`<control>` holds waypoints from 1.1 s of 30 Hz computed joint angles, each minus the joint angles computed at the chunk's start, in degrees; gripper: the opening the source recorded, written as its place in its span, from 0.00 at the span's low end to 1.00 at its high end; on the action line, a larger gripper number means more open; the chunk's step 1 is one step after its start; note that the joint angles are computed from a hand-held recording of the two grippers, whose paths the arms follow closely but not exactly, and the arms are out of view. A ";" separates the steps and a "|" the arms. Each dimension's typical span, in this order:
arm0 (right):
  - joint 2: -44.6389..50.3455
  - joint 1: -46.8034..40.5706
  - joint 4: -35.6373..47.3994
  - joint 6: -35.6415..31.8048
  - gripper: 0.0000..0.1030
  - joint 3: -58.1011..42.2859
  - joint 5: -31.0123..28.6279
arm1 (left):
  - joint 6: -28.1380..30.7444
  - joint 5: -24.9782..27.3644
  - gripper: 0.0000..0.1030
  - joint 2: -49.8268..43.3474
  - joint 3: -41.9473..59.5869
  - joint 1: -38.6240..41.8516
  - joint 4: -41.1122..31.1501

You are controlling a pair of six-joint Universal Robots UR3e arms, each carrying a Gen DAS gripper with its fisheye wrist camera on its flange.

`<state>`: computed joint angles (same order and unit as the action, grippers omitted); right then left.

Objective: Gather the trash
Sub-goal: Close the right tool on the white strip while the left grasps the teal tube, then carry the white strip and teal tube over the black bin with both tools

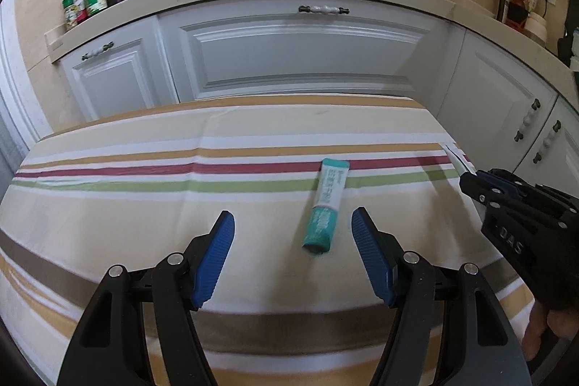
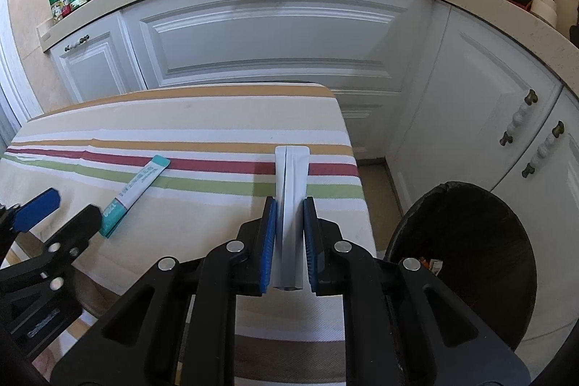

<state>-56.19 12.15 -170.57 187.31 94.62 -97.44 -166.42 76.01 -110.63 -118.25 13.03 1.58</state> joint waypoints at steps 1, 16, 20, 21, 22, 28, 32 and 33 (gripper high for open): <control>-0.05 -0.13 -0.05 0.06 0.15 0.04 0.22 | -0.22 0.35 0.64 -0.69 0.89 -0.46 -0.35; -0.19 -1.29 -0.64 -0.52 0.15 0.77 2.46 | 1.29 1.95 0.37 -5.81 10.00 -3.39 -9.90; -0.33 -1.28 -0.65 -0.59 0.15 0.93 2.47 | 1.91 2.79 0.18 -5.82 9.92 -4.14 -9.35; -0.30 -1.27 -0.65 -0.57 0.15 0.88 2.45 | 1.98 2.78 0.17 -5.76 9.80 -4.22 -9.27; -0.29 -1.28 -0.59 -0.57 0.15 0.83 2.44 | 1.95 2.85 0.16 -5.79 9.89 -4.30 -9.32; -1.26 -1.11 -0.77 -0.11 0.15 1.97 2.27 | 1.73 2.87 0.09 -5.35 9.27 -4.44 -8.74; -2.62 -0.63 -1.48 0.39 0.15 3.59 1.86 | 1.40 2.57 0.08 -4.24 7.71 -3.96 -8.06; -2.99 -0.46 -1.70 0.51 0.15 4.08 1.72 | 1.38 2.34 0.07 -3.72 7.04 -3.74 -7.83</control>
